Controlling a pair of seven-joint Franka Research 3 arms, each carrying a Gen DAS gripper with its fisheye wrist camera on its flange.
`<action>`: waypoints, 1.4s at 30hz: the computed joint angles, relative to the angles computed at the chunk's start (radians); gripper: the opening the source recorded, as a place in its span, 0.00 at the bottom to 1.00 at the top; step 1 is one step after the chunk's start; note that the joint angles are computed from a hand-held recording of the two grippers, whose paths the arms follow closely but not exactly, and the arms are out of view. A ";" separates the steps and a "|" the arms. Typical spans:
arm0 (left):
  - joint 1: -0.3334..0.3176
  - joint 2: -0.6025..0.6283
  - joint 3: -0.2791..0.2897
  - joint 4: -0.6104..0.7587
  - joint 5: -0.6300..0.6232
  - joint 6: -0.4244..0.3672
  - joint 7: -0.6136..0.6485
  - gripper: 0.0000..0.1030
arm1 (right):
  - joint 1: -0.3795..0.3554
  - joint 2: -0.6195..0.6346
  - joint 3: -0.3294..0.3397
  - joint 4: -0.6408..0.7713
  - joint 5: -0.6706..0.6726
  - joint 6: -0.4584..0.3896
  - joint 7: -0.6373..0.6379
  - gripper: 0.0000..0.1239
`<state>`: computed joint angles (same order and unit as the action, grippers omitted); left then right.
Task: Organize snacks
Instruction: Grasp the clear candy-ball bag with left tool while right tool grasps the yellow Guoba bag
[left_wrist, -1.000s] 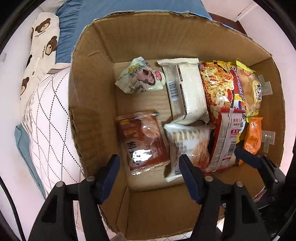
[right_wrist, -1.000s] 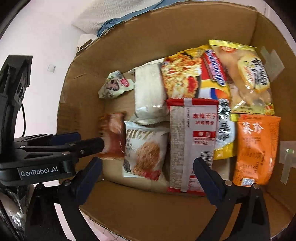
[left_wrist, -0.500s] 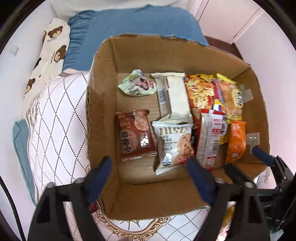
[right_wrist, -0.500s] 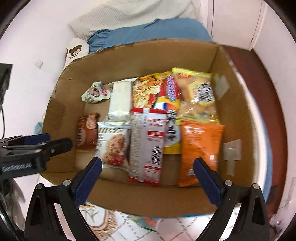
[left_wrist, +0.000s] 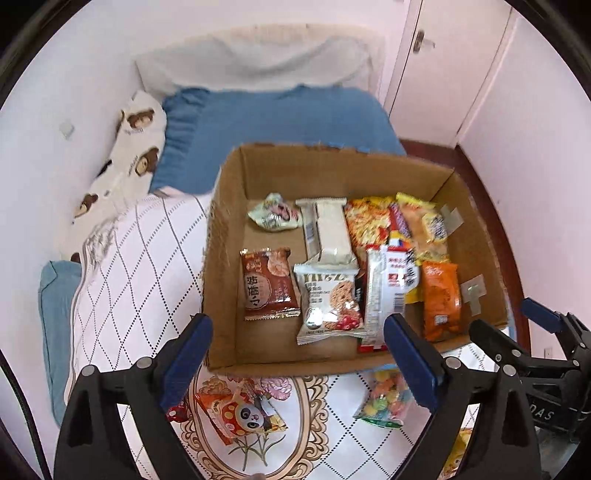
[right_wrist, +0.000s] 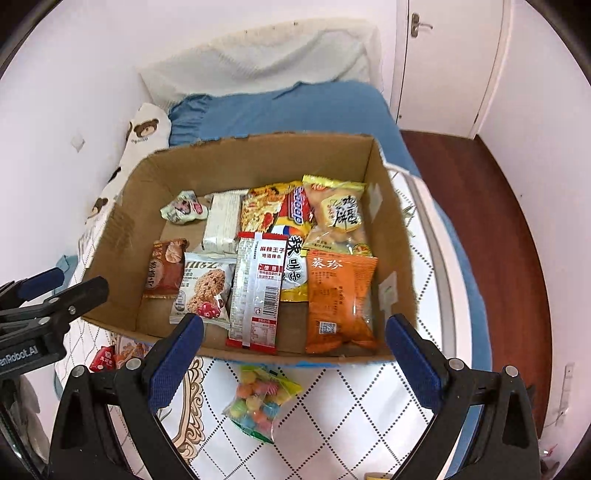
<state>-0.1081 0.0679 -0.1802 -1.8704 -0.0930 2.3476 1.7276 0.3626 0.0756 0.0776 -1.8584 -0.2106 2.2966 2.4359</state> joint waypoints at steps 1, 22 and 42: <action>0.001 -0.021 0.000 -0.024 -0.010 0.025 0.003 0.92 | 0.003 -0.012 0.001 -0.010 -0.011 0.003 0.009 0.81; -0.084 -0.363 0.088 -0.424 -0.143 0.137 0.086 0.92 | -0.030 -0.360 0.097 -0.377 0.084 0.092 0.135 0.81; -0.156 -0.045 -0.042 -0.299 0.046 -0.073 0.000 0.92 | 0.071 -0.483 0.067 -0.951 0.700 0.367 0.049 0.54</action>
